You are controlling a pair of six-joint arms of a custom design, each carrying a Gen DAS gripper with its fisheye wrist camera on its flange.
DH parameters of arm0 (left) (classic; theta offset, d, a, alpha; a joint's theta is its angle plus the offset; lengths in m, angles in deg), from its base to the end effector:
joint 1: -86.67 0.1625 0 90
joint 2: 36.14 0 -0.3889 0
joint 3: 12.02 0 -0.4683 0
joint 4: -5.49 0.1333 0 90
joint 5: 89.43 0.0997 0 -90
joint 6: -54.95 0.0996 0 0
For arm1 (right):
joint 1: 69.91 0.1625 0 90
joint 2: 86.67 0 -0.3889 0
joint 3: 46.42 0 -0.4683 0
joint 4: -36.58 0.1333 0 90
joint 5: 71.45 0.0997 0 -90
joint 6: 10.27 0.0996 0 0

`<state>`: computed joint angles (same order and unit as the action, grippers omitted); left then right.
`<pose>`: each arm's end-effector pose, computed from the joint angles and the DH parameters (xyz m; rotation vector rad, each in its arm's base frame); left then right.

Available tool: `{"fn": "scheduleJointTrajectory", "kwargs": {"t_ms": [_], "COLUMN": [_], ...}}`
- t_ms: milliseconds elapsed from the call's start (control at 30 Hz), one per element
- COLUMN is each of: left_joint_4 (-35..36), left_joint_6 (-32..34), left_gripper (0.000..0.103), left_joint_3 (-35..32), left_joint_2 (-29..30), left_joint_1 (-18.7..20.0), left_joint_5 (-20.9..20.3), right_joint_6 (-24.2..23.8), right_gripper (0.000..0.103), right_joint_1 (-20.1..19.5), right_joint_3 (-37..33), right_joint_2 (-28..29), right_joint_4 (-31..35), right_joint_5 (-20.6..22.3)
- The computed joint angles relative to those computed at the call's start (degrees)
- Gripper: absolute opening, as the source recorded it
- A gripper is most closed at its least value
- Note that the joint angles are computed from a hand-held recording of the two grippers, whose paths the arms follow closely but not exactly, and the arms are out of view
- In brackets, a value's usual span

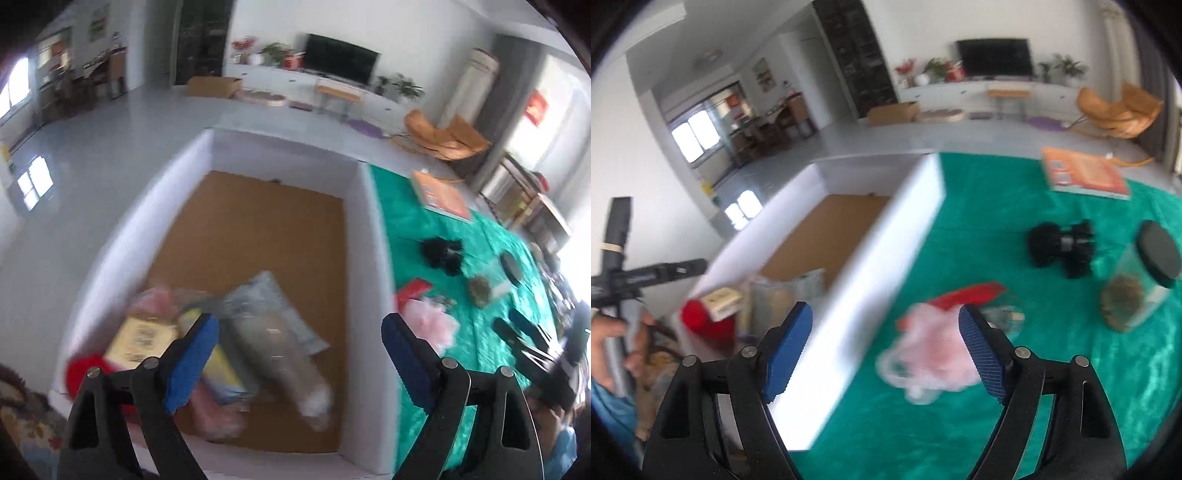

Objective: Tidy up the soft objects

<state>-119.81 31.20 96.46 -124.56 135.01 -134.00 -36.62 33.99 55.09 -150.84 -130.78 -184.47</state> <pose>-0.2231 -0.5580 0.3494 0.2490 2.4731 -0.8407 0.2542 -0.6346 0.2224 0.6979 -2.4524 0.8644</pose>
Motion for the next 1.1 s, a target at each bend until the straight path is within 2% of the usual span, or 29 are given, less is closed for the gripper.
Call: {"fn": "scheduleJointTrajectory", "kwargs": {"t_ms": [67,133,200,300,400,467,533,567,633,733,1100], "left_joint_4": [-4.83,-6.37,-6.59,-11.49,-14.27,-16.89,-22.21,-21.28,-23.99,-24.35,-24.42], "left_joint_6": [5.43,8.44,10.12,12.02,12.65,14.15,19.27,20.19,24.03,24.14,24.18], "left_gripper": [0.090,0.094,0.094,0.094,0.094,0.094,0.096,0.096,0.103,0.103,0.103], "left_joint_3": [1.00,0.54,-0.47,-1.70,-5.36,-6.34,-6.04,-7.47,-7.80,-8.72,-8.77], "left_joint_2": [3.59,8.33,14.30,23.21,31.48,34.69,36.88,38.44,40.53,41.41,41.47], "left_joint_1": [-1.93,-3.13,-4.05,-4.54,-3.46,-3.07,-4.19,-4.15,-4.59,-3.83,-3.81], "left_joint_5": [-6.13,-12.73,-17.51,-18.41,-18.59,-17.23,-12.91,-11.40,-7.80,-8.69,-8.67], "right_joint_6": [-3.27,-4.94,-5.21,-3.26,-3.80,-3.54,-0.14,1.07,3.17,1.49,1.48], "right_gripper": [0.084,0.084,0.084,0.084,0.084,0.084,0.084,0.084,0.086,0.087,0.087], "right_joint_1": [-2.36,-5.06,-7.57,-9.91,-12.55,-13.20,-13.93,-14.17,-14.70,-15.35,-16.00], "right_joint_3": [3.47,4.64,4.12,4.20,3.98,5.48,6.32,7.56,8.57,9.41,9.43], "right_joint_2": [-0.94,-0.57,-0.48,-2.53,-3.52,-5.01,-7.22,-8.90,-10.36,-10.55,-10.65], "right_joint_4": [-9.82,-15.26,-17.56,-16.34,-16.97,-17.28,-14.39,-13.82,-12.18,-13.71,-13.76], "right_joint_5": [-8.91,-16.06,-19.27,-21.98,-21.67,-21.74,-20.00,-20.31,-18.92,-19.39,-18.68]}}
